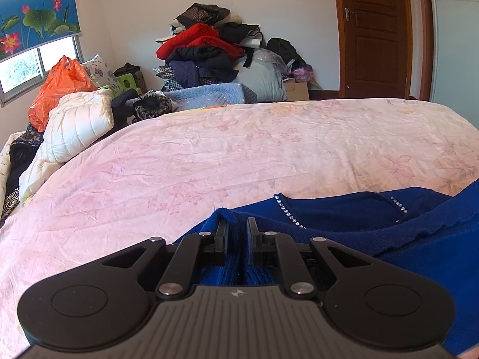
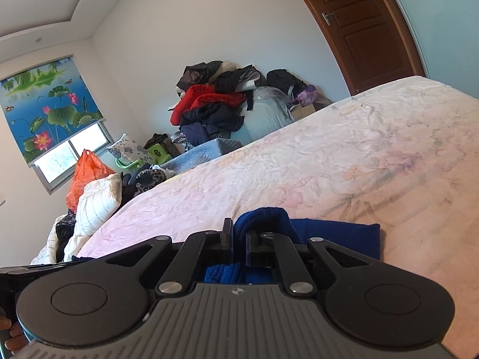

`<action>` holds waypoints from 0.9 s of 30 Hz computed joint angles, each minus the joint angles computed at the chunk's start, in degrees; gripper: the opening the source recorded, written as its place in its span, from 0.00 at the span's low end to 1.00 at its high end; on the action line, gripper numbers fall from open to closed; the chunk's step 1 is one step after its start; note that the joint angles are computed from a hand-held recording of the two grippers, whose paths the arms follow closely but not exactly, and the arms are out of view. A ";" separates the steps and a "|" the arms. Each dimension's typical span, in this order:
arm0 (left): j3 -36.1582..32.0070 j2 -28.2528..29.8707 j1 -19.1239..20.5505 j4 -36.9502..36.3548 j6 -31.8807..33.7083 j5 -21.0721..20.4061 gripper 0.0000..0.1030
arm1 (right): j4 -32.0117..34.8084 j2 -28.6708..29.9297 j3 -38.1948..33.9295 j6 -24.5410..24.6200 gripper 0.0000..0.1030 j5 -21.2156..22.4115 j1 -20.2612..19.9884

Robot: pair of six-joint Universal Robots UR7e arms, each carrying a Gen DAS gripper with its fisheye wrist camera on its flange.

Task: Fold small clothes

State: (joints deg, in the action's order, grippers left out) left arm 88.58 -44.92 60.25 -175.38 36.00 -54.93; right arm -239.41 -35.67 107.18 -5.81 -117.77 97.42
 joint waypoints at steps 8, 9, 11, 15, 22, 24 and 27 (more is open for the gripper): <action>-6.86 4.51 1.24 2.26 0.02 1.33 0.10 | 4.87 0.64 -3.78 1.85 0.12 0.91 -2.42; -7.97 4.91 1.46 4.34 -1.20 1.47 0.10 | 5.27 0.85 -4.18 2.38 0.12 1.09 -2.76; -9.11 5.96 1.81 4.34 -0.96 2.34 0.10 | 5.88 1.04 -4.59 3.80 0.12 1.56 -3.45; -10.38 4.61 3.15 12.76 -5.37 -0.23 0.10 | 7.10 0.85 -4.34 5.87 0.12 2.43 -4.56; -12.89 -0.04 6.86 32.00 -18.12 -10.21 0.29 | 7.91 0.29 -3.66 5.95 0.12 3.15 -5.02; -13.98 -0.58 7.85 36.58 -20.86 -12.97 0.57 | 8.22 0.22 -3.63 6.07 0.12 3.32 -5.12; -13.76 -1.46 9.14 37.83 -24.19 -17.75 0.72 | 8.26 0.07 -3.25 6.44 0.13 3.65 -5.31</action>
